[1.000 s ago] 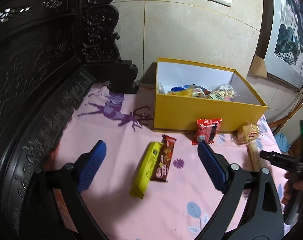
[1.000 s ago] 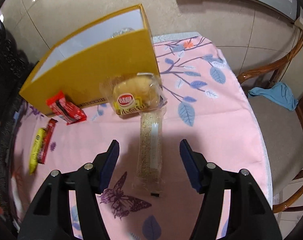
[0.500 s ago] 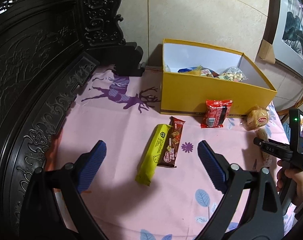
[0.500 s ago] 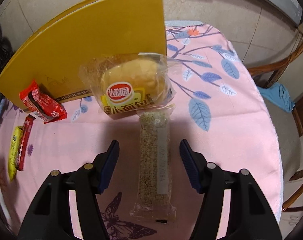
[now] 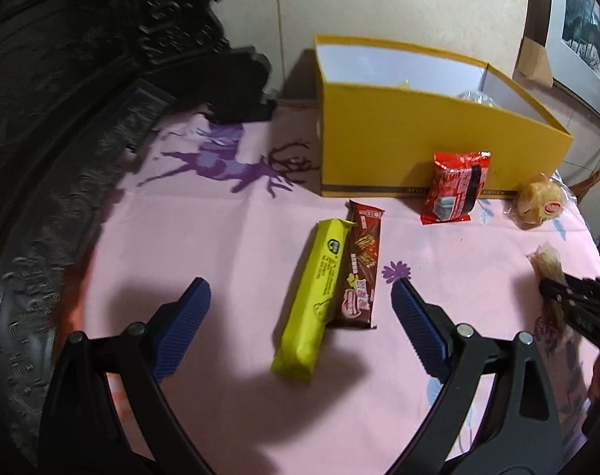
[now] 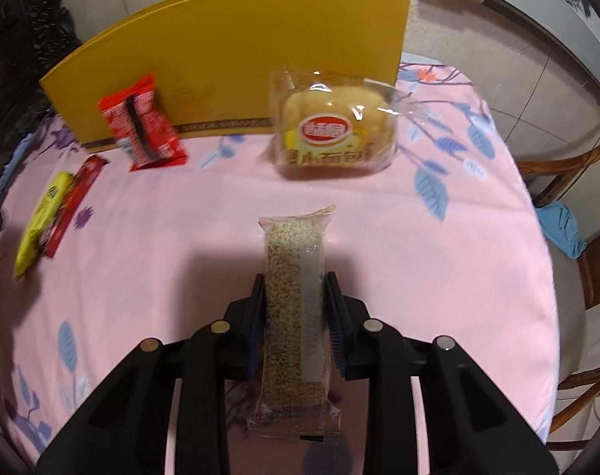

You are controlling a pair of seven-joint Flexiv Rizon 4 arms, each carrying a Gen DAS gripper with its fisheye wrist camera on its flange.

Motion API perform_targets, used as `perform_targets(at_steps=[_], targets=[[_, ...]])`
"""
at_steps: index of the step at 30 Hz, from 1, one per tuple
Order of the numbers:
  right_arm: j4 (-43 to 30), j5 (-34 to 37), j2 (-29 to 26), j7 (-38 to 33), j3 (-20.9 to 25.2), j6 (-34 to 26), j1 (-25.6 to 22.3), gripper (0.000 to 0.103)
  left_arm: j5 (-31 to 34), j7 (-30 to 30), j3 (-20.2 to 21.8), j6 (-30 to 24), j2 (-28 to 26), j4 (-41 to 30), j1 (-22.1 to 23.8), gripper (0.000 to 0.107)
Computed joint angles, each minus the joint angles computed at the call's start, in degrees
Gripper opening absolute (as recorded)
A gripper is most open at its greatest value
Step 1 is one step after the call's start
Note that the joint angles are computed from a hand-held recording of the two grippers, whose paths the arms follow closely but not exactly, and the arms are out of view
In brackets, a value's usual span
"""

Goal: Organize snacks
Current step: 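Grasp the yellow bar with the left tool while the right tool holds the grain bar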

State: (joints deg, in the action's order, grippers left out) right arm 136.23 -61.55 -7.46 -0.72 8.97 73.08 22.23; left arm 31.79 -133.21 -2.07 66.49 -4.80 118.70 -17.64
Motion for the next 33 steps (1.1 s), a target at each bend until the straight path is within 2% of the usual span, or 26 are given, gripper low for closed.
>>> perform_targets(at_steps=[3, 6, 11, 16, 20, 23, 25, 27, 29, 33], targets=[[0.75, -0.89, 0.39, 1.10, 0.04, 0.94, -0.12, 0.030, -0.39, 0.97, 0.48, 4.86, -2.12, 0.12, 0.59, 0.094], [0.58, -1.34, 0.03, 0.87, -0.19, 1.72, -0.34, 0.030, -2.37, 2.33, 1.69, 7.26, -3.65, 0.84, 1.07, 0.094], [0.24, -4.12, -0.49, 2.70, -0.87, 2.35, -0.64, 0.031, -2.44, 1.91, 4.16, 6.57, -4.85, 1.06, 1.25, 0.093], [0.68, -5.06, -0.22, 3.59, -0.85, 3.06, -1.14, 0.031, -8.74, 9.61, 3.00, 8.59, -6.57, 2.09, 2.44, 0.088], [0.69, -4.99, -0.25, 3.72, -0.77, 3.25, -1.32, 0.032, -9.15, 11.90, 3.75, 10.07, -8.07, 1.50, 0.56, 0.085], [0.75, -4.93, -0.28, 3.86, -0.85, 3.63, -1.45, 0.032, -14.02, 15.62, 2.74, 14.06, -8.20, 3.94, 1.71, 0.069], [0.70, -5.19, -0.32, 3.95, -0.89, 3.50, -1.41, 0.032, -15.43, 17.76, 2.88, 15.63, -7.99, 4.92, 1.37, 0.042], [0.70, -5.17, -0.35, 4.11, -0.88, 3.58, -1.44, 0.032, -19.03, 22.04, 1.87, 14.32, -7.94, 5.89, 1.78, 0.029], [0.70, -4.42, -0.42, 4.04, -0.83, 4.00, -1.55, 0.032, -16.51, 21.10, 4.08, 15.30, -7.99, 6.02, -0.02, 0.029], [0.64, -4.22, -0.49, 3.92, -0.96, 4.05, -1.35, 0.032, -15.44, 19.90, 5.55, 14.22, -8.54, 4.85, -1.53, 0.030]])
